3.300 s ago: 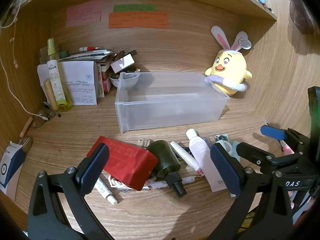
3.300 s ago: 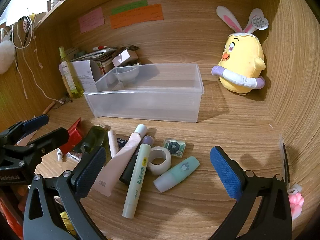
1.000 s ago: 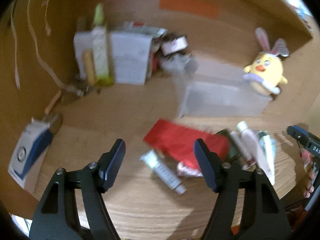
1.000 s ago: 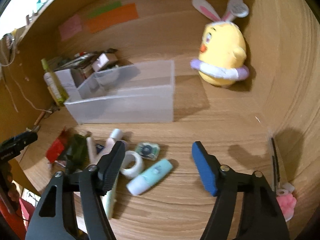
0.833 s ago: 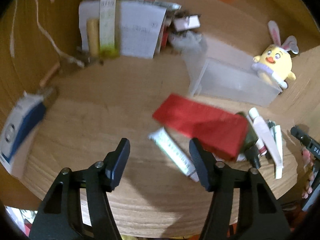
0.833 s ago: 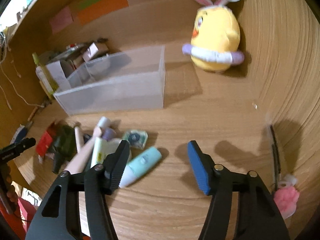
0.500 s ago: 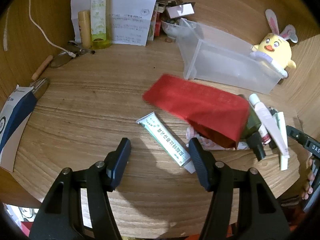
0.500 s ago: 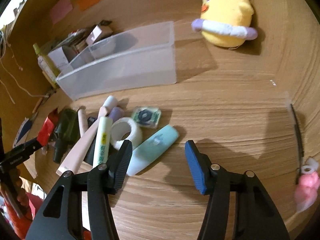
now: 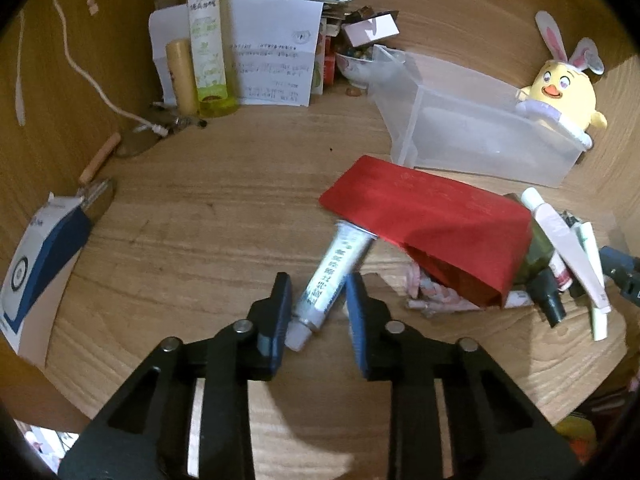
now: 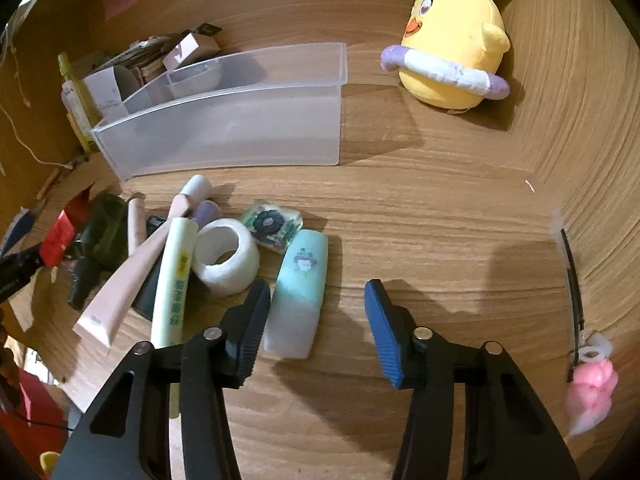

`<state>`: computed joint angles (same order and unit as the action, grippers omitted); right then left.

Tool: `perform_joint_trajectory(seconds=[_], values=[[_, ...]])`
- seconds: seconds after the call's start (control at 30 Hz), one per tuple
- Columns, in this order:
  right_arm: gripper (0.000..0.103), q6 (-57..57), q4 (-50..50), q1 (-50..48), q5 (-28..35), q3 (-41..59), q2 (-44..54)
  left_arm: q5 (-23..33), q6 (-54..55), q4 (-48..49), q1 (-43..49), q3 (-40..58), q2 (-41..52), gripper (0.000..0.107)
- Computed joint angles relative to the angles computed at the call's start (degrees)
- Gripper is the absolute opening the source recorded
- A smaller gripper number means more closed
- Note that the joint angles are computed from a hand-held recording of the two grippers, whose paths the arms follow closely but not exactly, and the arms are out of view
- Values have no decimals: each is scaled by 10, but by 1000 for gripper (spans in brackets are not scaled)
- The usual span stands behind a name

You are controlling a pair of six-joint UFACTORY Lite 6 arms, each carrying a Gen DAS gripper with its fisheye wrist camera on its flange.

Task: Organize objects
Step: 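Grasp the white toothpaste tube with left tool while right tool grasps mint-green tube, then carry both tubes over the clear bin and open both tools to drop them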

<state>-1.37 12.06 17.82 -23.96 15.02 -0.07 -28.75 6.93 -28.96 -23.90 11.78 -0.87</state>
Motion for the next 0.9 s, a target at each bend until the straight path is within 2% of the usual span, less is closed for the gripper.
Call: perform_joint_trajectory(seconds=[0.07, 0.1, 0.23, 0.37, 0.53, 0.73, 0.9], values=[[28, -33, 37, 12, -13, 5, 12, -16, 12, -7, -2, 12, 21, 15], [23, -51, 58, 18, -20, 7, 16, -23, 15, -8, -1, 17, 30, 16], [23, -15, 17, 7, -29, 1, 15, -37, 7, 3, 7, 23, 44, 16], [23, 40, -43, -12, -20, -3, 2, -27, -36, 47, 30, 17, 31, 15], [23, 47, -52, -13, 5, -17, -66, 2, -2, 5, 19, -4, -53, 15], [23, 5, -15, 2, 50, 5, -148, 47, 102, -89, -11, 27, -130, 15], [23, -92, 75, 24, 63, 49, -168, 72, 161, -131, -19, 82, -137, 15]])
